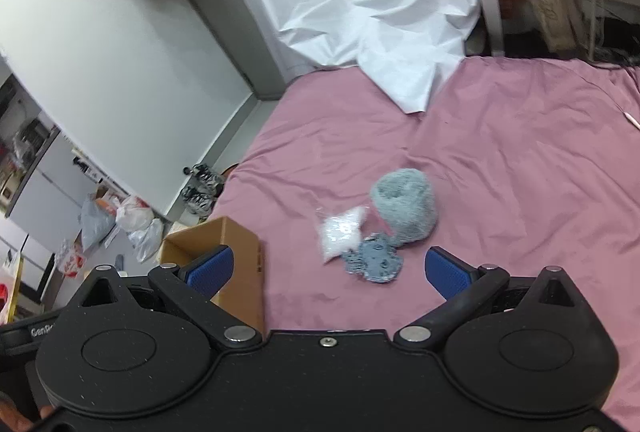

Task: Organize soft objects
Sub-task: 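Move both tools toward the grey plush on the bed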

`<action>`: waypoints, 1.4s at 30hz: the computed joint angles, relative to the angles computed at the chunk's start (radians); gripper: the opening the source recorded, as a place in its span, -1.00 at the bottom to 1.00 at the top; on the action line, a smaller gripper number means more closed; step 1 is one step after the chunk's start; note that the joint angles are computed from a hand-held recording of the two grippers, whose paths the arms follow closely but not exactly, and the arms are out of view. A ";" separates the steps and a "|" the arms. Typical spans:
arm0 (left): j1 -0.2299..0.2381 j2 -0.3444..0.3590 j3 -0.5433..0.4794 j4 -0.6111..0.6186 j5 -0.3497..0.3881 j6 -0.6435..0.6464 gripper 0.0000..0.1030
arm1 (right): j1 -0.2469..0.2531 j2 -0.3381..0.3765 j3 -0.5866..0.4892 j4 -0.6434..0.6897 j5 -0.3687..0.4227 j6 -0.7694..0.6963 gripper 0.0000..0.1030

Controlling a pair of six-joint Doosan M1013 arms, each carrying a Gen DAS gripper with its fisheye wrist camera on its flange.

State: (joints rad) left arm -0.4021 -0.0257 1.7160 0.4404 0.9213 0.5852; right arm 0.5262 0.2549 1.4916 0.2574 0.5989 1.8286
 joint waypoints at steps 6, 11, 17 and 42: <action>-0.016 0.036 -0.029 -0.007 0.033 0.005 0.99 | -0.017 0.010 0.002 0.022 0.022 -0.009 1.00; -0.022 0.062 -0.045 -0.022 0.044 0.012 0.99 | -0.033 0.015 0.010 0.097 0.024 -0.063 1.00; -0.024 0.091 -0.058 -0.027 0.041 0.010 0.99 | -0.049 0.030 0.008 0.157 0.043 -0.102 1.00; -0.018 0.211 -0.104 -0.077 -0.022 0.021 0.93 | -0.131 0.115 -0.005 0.376 0.087 -0.118 0.75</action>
